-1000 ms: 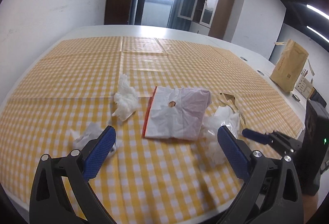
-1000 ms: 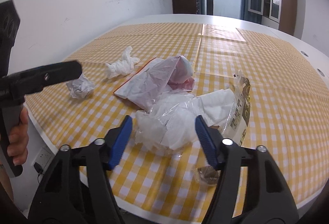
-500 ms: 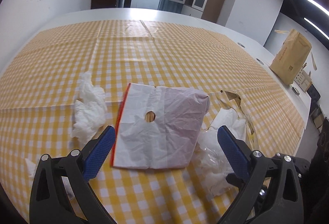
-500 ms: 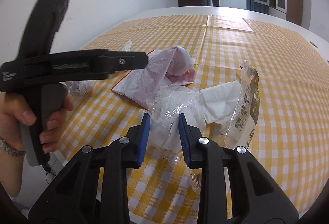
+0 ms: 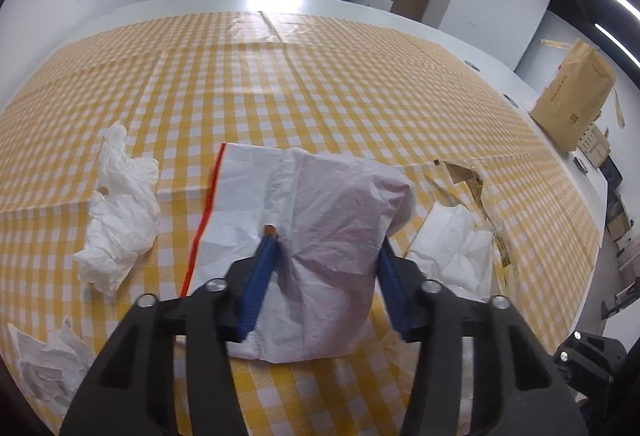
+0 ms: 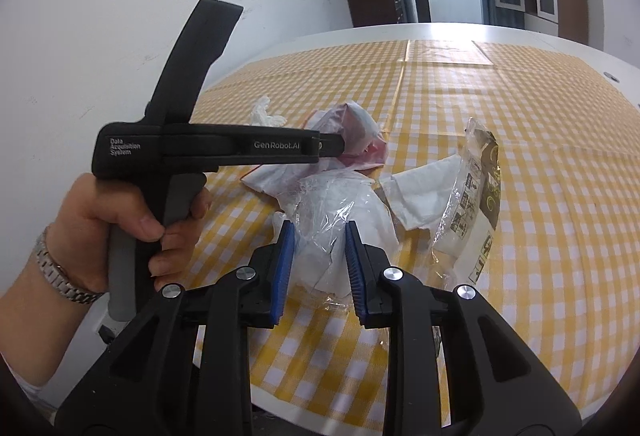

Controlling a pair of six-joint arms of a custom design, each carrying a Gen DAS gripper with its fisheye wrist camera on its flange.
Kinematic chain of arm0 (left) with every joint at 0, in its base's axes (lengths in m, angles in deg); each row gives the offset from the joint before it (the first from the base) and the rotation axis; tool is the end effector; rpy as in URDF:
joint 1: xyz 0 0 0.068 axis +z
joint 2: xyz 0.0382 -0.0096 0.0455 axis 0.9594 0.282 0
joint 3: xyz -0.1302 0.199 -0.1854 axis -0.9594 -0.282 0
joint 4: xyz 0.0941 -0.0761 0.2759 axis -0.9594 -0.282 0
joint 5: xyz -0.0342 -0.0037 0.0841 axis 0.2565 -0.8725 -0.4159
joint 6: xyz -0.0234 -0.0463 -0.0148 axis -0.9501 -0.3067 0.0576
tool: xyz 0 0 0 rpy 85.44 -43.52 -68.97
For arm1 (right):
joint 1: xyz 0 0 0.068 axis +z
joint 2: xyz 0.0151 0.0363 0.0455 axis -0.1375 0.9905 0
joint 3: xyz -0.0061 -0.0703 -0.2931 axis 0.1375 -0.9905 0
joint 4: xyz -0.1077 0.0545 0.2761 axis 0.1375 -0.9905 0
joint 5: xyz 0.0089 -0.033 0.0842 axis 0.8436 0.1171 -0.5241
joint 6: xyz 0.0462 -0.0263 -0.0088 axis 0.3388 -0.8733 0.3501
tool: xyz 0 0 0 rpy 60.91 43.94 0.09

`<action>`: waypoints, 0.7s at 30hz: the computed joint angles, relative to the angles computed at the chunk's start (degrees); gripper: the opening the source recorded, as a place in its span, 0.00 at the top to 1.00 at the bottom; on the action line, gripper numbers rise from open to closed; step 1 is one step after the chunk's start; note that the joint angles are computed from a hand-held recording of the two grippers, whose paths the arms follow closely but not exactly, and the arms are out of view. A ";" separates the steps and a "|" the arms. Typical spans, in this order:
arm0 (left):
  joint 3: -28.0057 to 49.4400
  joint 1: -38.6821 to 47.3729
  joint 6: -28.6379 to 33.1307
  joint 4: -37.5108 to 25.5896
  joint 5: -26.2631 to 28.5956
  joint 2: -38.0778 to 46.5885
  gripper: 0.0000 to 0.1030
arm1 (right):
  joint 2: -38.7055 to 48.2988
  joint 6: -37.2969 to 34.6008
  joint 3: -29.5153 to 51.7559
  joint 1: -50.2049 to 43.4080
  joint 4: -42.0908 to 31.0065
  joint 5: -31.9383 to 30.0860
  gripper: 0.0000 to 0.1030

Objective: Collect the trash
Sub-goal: 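Grasp the white red-edged bag with the left gripper while the right grasps the clear bag, then carry the white bag and clear bag down over the wastebasket with both grippers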

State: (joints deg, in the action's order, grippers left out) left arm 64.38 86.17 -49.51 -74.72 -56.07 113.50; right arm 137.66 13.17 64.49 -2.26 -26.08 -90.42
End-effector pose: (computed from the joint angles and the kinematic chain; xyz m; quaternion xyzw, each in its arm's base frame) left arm 0.2667 0.0411 0.4123 0.1210 0.9236 -0.1713 0.3208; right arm 0.1479 0.0295 0.4461 -0.1372 0.8822 0.2121 0.3973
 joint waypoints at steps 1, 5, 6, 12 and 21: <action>-0.47 0.25 -0.22 0.82 0.01 -0.68 0.69 | -0.30 -0.05 0.29 0.09 -0.15 0.17 0.77; -0.89 3.76 0.22 1.74 2.71 -3.28 0.84 | -0.89 -0.93 1.10 0.47 -0.76 0.35 0.77; -0.63 4.72 0.62 1.27 3.73 -3.72 0.84 | -1.07 -0.88 1.08 0.45 -0.84 0.34 0.77; 2.38 11.33 3.08 -2.20 8.27 -6.36 0.87 | -3.76 1.25 2.42 3.36 -1.32 1.53 0.77; 7.18 25.91 13.49 -14.44 20.54 -6.89 0.89 | -6.00 4.16 5.50 8.94 -3.36 7.90 0.77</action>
